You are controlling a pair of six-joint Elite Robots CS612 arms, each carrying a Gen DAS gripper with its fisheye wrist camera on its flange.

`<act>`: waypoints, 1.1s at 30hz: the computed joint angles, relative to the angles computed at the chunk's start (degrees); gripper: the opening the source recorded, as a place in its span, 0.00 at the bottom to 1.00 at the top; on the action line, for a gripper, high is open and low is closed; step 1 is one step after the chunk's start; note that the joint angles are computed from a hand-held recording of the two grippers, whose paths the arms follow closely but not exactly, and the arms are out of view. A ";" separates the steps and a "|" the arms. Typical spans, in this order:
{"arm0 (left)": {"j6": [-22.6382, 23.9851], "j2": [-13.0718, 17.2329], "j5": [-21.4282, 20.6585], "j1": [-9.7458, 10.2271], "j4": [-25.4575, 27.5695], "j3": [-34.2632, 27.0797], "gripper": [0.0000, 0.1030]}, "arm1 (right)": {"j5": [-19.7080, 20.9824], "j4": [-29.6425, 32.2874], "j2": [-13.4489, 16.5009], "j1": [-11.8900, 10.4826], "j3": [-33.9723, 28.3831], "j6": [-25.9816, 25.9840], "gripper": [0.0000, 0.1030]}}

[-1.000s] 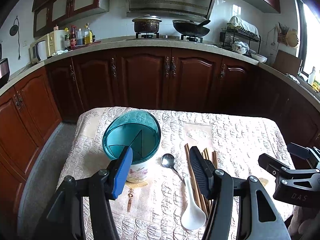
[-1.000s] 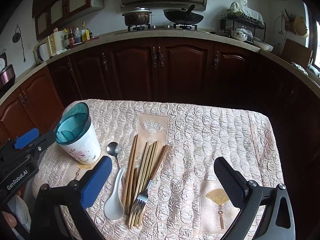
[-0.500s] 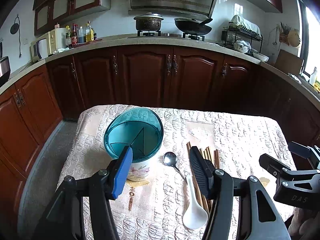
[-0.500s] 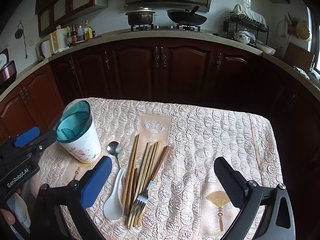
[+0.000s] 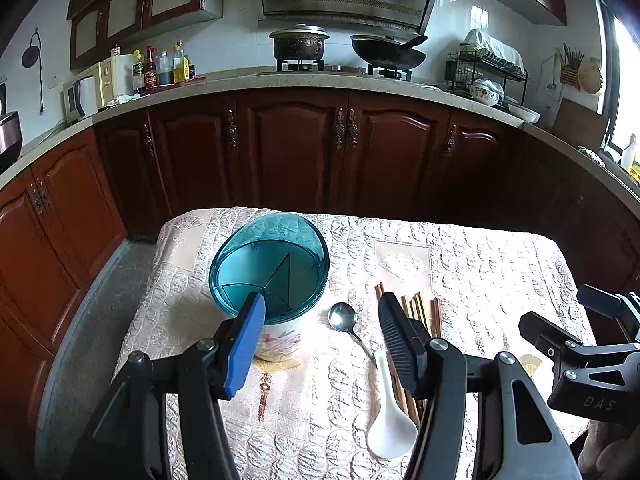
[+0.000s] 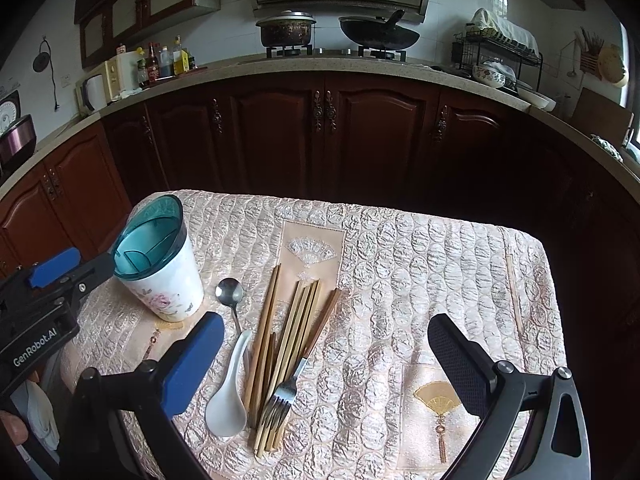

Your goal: Organize utensils

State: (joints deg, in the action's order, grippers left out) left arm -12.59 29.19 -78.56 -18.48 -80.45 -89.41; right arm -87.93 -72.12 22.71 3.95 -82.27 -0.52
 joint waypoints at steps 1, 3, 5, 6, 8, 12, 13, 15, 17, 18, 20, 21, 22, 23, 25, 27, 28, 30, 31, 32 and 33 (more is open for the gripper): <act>-0.01 0.02 -0.02 0.00 0.02 -0.02 0.58 | 0.02 0.30 -0.06 -0.02 0.05 -0.03 1.00; 0.00 0.05 -0.01 -0.01 -0.02 -0.03 0.58 | 0.20 0.61 -0.10 -0.06 0.06 -0.01 1.00; 0.02 0.02 0.00 0.00 0.00 -0.01 0.58 | 0.46 0.92 -0.13 -0.11 0.08 0.00 1.00; 0.02 0.02 0.00 0.00 0.00 -0.01 0.58 | 0.49 0.93 -0.10 -0.10 0.05 0.01 1.00; -0.12 0.06 0.07 -0.01 0.07 -0.02 0.58 | 0.55 1.19 -0.14 -0.13 0.09 -0.04 1.00; -0.37 0.16 0.16 -0.01 0.21 -0.13 0.58 | 1.12 1.07 -0.04 -0.19 -0.02 0.02 1.00; -0.42 0.12 0.11 -0.01 0.21 -0.05 0.58 | 1.12 1.07 -0.04 -0.19 -0.02 0.02 1.00; -0.42 0.12 0.10 0.00 0.23 -0.05 0.58 | 1.44 1.04 -0.02 -0.23 -0.04 0.05 1.00; -0.36 0.13 0.01 0.01 0.24 -0.05 0.58 | 1.53 1.09 -0.03 -0.24 -0.04 -0.01 1.00; -0.34 0.15 0.01 0.01 0.19 -0.05 0.58 | 1.66 1.07 -0.02 -0.25 -0.06 -0.07 1.00; -0.45 0.14 -0.09 0.02 0.16 -0.02 0.58 | 1.89 1.16 -0.04 -0.29 -0.07 -0.25 1.00; -0.49 0.11 -0.16 0.02 0.21 0.01 0.58 | 1.87 1.12 -0.03 -0.27 -0.08 -0.42 1.00; -0.49 0.11 -0.16 0.02 0.21 0.01 0.58 | 1.85 1.06 0.00 -0.26 -0.11 -0.53 1.00; -0.50 0.05 -0.26 0.03 0.29 0.03 0.58 | 1.93 1.01 0.02 -0.27 -0.15 -0.64 1.00; -0.49 0.08 -0.39 0.03 0.30 -0.02 0.58 | 1.98 1.01 0.00 -0.28 -0.15 -0.60 1.00; -0.43 0.11 -0.51 0.02 0.30 -0.06 0.58 | 2.25 1.09 0.03 -0.35 -0.23 -0.41 1.00; -0.41 0.09 -0.52 0.03 0.33 -0.08 0.58 | 2.35 1.04 0.07 -0.37 -0.26 -0.35 1.00; -0.49 0.09 -0.53 0.03 0.33 -0.07 0.58 | 2.63 1.18 0.09 -0.44 -0.27 -0.04 1.00; -0.54 0.09 -0.54 0.03 0.38 -0.08 0.58 | 2.88 1.22 0.12 -0.49 -0.29 0.19 1.00; -0.60 0.10 -0.50 0.01 0.41 -0.11 0.58 | 3.20 1.24 0.16 -0.55 -0.31 0.33 1.00; -0.63 0.08 -0.49 0.02 0.40 -0.09 0.58 | 3.49 1.30 0.14 -0.59 -0.30 0.39 1.00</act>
State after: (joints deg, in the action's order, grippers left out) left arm -13.22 29.27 -79.05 -18.46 -80.05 -89.50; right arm -84.45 -70.81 22.85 3.37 -82.57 -0.13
